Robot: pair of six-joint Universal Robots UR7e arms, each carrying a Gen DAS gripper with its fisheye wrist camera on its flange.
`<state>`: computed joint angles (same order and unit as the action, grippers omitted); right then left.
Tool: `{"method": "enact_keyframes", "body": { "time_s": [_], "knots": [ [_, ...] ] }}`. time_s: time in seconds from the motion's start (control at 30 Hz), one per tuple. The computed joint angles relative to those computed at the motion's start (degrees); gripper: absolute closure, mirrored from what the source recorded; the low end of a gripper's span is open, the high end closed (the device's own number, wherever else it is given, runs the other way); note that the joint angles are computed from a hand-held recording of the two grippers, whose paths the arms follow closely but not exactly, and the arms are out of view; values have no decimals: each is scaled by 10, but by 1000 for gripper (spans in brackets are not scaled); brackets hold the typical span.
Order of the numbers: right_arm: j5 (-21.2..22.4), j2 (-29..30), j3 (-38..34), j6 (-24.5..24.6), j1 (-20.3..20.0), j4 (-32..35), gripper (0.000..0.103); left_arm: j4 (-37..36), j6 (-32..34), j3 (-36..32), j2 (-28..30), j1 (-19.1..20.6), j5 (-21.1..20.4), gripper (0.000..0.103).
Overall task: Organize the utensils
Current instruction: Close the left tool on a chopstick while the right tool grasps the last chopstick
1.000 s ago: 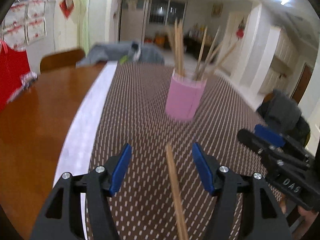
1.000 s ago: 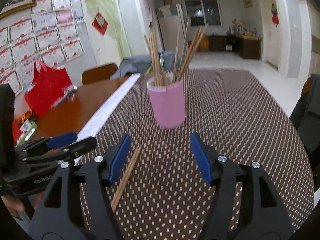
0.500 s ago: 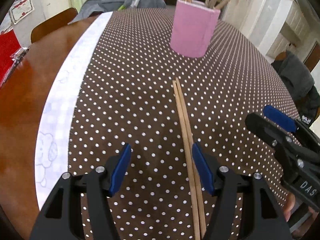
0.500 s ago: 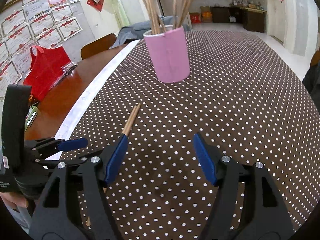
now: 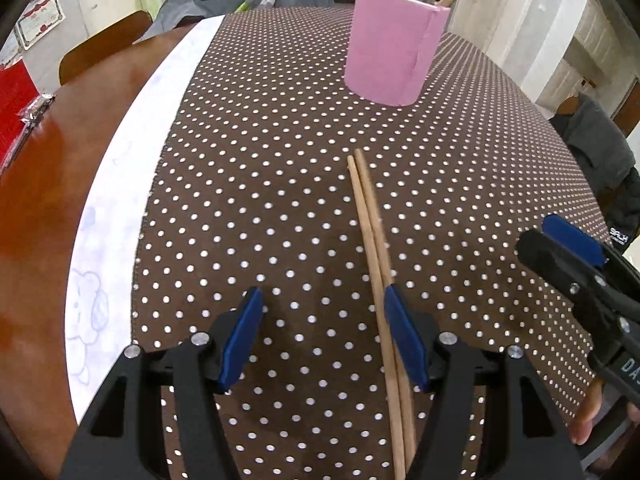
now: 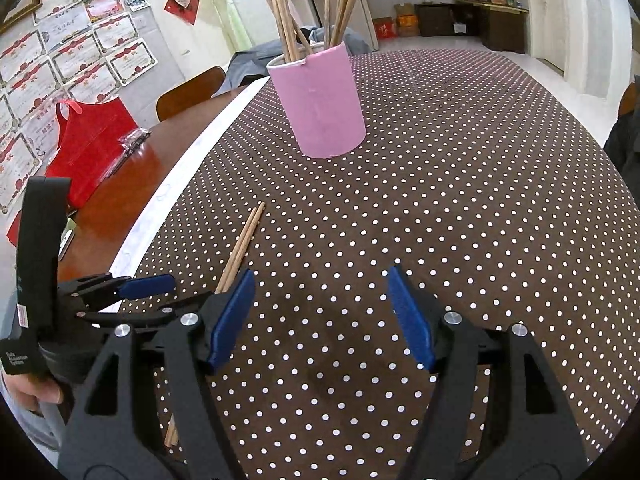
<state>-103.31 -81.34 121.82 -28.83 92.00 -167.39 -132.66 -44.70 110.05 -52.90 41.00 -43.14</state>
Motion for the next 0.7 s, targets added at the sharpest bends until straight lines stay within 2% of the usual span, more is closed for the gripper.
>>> {"method": "enact_keyframes", "body": {
  "time_s": [0.17, 0.23, 0.33, 0.4, 0.43, 0.53, 0.7],
  "knots": [
    [1, 1, -3, 3, 0, 7, 35, 47, -17, -32, 23, 3, 30, 40],
    [-2, 2, -6, 1, 3, 11, 35, 37, -14, -33, 24, 6, 30, 41],
    [-9, 6, -11, 0, 7, 17, 35, 31, -19, -30, 17, 10, 35, 62],
    [-13, 11, -19, 5, 12, 34, 35, 18, -17, -25, 7, 16, 25, 90],
    [-14, 14, -24, 8, 14, 42, 35, 7, -12, -23, 3, 21, 16, 96],
    [-27, 30, -48, 23, 26, 97, 35, -41, 5, -12, -9, 34, -12, 98],
    [-56, 64, -85, 39, 50, 165, 35, -152, 24, 28, -30, 37, -17, 98]
  ]
}}
